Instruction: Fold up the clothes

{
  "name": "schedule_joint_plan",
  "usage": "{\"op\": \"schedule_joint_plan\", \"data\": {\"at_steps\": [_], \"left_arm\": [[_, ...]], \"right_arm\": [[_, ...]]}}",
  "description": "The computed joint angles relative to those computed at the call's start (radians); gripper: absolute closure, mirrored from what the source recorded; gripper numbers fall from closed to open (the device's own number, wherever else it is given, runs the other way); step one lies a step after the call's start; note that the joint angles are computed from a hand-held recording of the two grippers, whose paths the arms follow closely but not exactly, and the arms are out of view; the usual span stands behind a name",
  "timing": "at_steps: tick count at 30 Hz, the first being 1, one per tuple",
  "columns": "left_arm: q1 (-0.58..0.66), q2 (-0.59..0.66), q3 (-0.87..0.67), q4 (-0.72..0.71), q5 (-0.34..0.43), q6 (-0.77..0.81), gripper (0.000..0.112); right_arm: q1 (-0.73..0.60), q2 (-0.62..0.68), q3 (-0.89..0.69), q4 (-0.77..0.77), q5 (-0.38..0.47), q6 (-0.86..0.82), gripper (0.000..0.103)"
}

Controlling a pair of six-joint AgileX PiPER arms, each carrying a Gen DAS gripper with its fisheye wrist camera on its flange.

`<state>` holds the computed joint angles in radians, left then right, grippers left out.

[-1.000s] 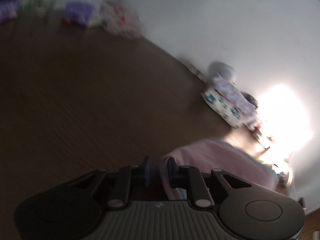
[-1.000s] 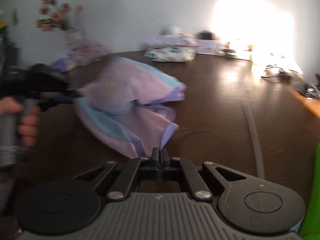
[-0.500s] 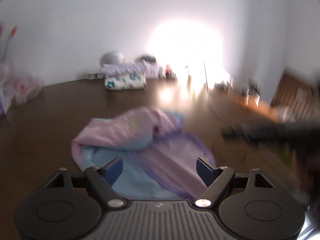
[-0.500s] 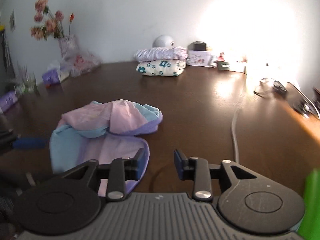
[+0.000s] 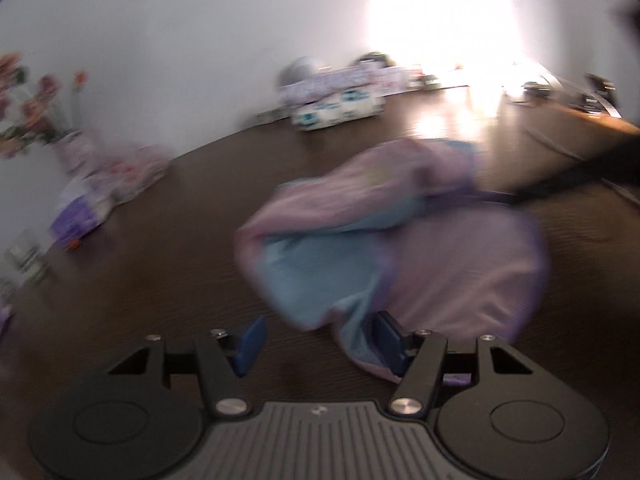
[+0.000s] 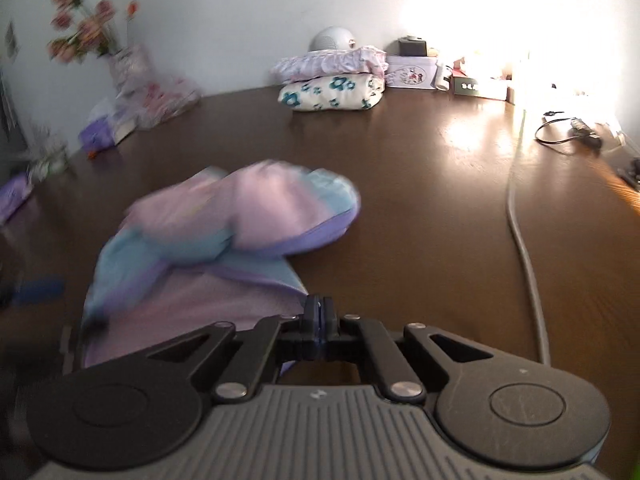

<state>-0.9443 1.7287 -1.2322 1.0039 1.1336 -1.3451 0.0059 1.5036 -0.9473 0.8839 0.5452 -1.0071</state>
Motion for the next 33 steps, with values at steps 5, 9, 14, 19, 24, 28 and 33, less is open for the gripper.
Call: {"op": "schedule_joint_plan", "data": {"at_steps": [5, 9, 14, 19, 24, 28, 33], "left_arm": [[-0.051, -0.072, 0.073, -0.026, 0.064, -0.055, 0.056], [-0.105, -0.100, 0.122, 0.003, 0.060, -0.074, 0.056], [-0.088, -0.094, 0.076, -0.045, 0.048, 0.017, 0.055], [-0.094, -0.086, 0.063, -0.064, 0.055, 0.033, 0.101], [-0.015, -0.210, 0.112, -0.081, -0.111, -0.054, 0.110], [-0.022, -0.374, 0.098, 0.115, -0.215, -0.173, 0.110], [-0.028, -0.466, -0.009, 0.324, -0.348, -0.230, 0.110]], "right_arm": [[-0.101, -0.252, 0.203, 0.050, 0.148, -0.127, 0.076], [-0.022, -0.278, 0.234, 0.095, 0.016, -0.180, 0.064], [0.109, -0.178, 0.181, -0.029, -0.127, -0.104, 0.068], [0.075, -0.156, 0.169, 0.063, -0.069, -0.159, 0.101], [-0.183, -0.200, 0.122, 0.354, 0.251, -0.266, 0.102], [-0.435, -0.321, -0.024, 0.543, 0.553, -0.286, 0.102], [-0.599, -0.347, -0.250, 0.668, 0.671, -0.209, 0.102]]}}
